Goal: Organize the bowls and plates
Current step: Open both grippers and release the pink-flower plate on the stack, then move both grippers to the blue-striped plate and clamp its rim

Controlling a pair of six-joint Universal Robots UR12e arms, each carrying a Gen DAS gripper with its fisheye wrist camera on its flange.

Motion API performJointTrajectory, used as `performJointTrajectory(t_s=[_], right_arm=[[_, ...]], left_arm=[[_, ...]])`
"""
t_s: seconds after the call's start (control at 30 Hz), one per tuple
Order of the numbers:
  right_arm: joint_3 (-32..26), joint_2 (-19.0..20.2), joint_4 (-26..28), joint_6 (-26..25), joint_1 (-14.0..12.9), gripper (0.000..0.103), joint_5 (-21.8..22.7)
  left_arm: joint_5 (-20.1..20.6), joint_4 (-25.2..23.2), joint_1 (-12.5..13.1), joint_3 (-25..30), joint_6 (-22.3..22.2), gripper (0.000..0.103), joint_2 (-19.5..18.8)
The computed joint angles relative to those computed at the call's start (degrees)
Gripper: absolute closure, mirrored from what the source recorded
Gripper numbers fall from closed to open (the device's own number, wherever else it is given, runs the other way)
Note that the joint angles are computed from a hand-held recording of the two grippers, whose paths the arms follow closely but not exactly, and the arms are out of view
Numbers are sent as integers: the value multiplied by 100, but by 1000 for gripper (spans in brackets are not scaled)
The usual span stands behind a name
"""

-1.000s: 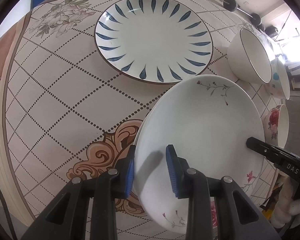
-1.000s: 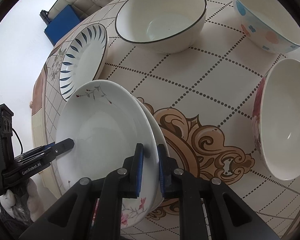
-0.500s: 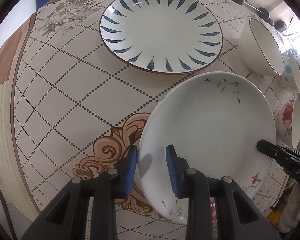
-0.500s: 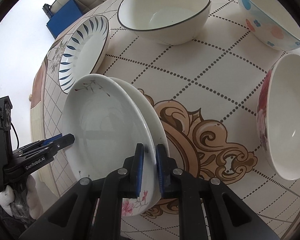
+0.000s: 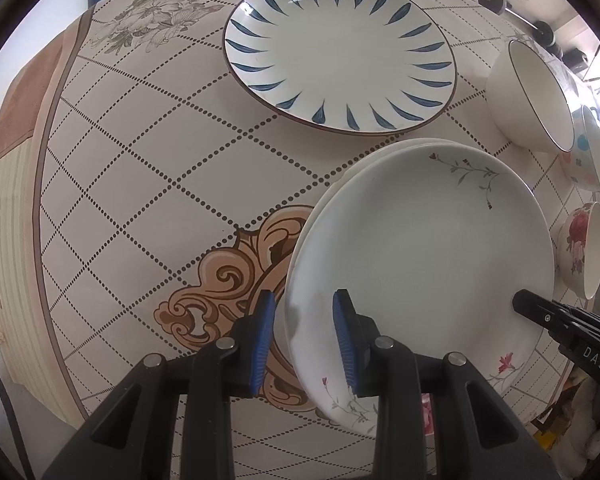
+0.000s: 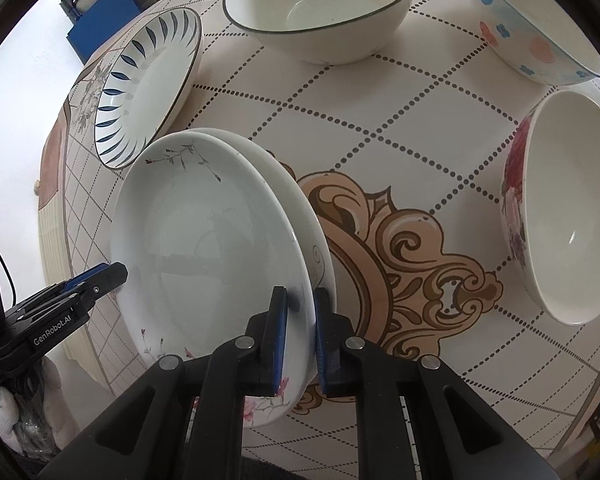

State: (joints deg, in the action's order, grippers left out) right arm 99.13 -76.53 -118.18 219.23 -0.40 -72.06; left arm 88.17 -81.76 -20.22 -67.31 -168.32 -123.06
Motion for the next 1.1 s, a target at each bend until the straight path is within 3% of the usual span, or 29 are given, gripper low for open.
performJointTrajectory(t_s=[0.33,0.6,0.9,1.07,1.1], right_arm=[[-209,102,420,282,50,86,32],[182,-54,-63,732,-122,81,703],[432,-215,-123,959,-294,80,1057],[433,-312,-248,903,-347,79,943],[412,-327,-319,867,-360,74,898]], left_arm=[[-104,-1,44,-198,-30,75,224],[-179,-59,96,-134,43,75,266],[-293,-246,97,90,-42,75,144],[-538,-331,162,391,-55,75,-4],[-603,-363,174,499,-48,74,-58]])
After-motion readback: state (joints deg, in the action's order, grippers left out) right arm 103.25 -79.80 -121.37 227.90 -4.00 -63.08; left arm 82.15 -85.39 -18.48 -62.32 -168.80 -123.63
